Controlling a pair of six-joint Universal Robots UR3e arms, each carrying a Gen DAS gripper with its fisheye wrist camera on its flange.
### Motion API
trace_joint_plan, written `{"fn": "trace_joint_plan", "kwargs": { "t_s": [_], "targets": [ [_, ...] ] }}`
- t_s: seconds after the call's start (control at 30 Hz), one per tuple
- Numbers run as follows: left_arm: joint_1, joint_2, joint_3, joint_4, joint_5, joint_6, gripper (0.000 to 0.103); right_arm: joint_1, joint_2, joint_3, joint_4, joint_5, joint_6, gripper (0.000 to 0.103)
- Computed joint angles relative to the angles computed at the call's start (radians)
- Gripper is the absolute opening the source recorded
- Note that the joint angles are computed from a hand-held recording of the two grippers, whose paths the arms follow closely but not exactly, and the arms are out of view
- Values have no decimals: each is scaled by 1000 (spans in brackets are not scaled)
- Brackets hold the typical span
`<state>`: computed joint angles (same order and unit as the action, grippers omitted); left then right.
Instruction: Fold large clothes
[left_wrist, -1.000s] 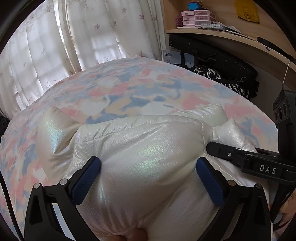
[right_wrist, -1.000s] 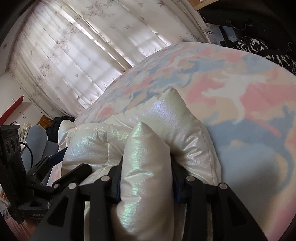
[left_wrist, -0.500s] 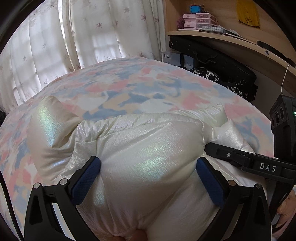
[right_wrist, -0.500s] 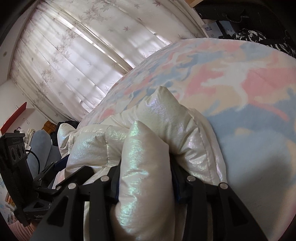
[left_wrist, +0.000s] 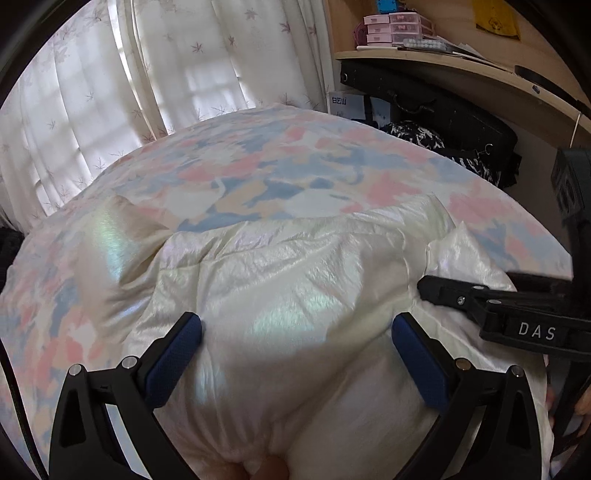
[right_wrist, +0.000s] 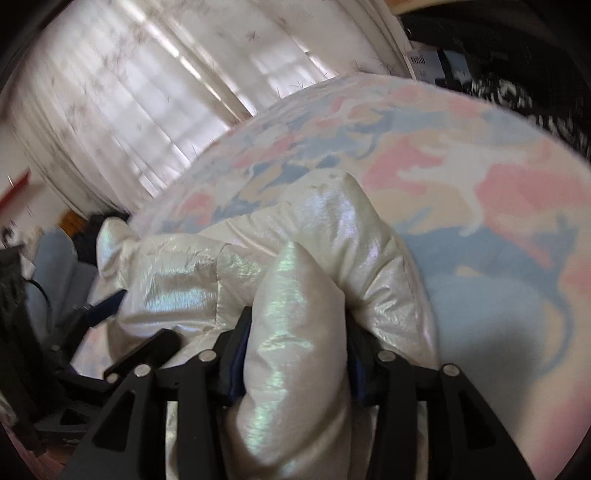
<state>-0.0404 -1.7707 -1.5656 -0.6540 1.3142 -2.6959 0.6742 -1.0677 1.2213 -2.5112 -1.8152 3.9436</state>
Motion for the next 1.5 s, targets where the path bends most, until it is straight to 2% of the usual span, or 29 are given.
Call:
{"fn": "trace_joint_plan", "kwargs": {
  "t_s": [0.03,0.07,0.13,0.2,0.3,0.4,0.63,0.77,0.9,1.0,1.1,1.37,1.5],
  "targets": [
    [3,17,-2,-14,7,-2,102,6,-3,-30,54,-8,2,65],
    [11,39,-5,-35,10,-1,102,9,-13,-45,98,-7,10,69],
    [27,83,-17,-69,13,5,102,14,-45,-54,156,1,35,88],
    [50,136,-32,-105,15,16,102,15,-89,-39,188,28,61,98],
    [85,206,-40,-179,9,40,102,16,-166,3,201,77,99,99],
    [144,296,-46,-277,-40,71,102,32,-208,-25,269,87,107,103],
    [268,482,-56,-478,-130,184,102,121,-206,-241,497,-2,30,103],
    [332,549,-25,-637,-166,268,102,171,-161,-427,654,-54,-3,103],
    [404,601,-11,-763,-214,332,102,212,-119,-559,742,-93,-30,103],
    [437,622,-5,-830,-229,360,102,223,-109,-584,744,-89,-41,103],
    [475,623,-7,-877,-250,375,102,206,-129,-531,700,-37,-24,103],
    [518,508,-5,-970,-285,285,102,127,-178,-341,621,99,3,103],
    [533,442,-43,-954,-307,224,102,81,-194,-253,570,158,14,103]
  ]
}}
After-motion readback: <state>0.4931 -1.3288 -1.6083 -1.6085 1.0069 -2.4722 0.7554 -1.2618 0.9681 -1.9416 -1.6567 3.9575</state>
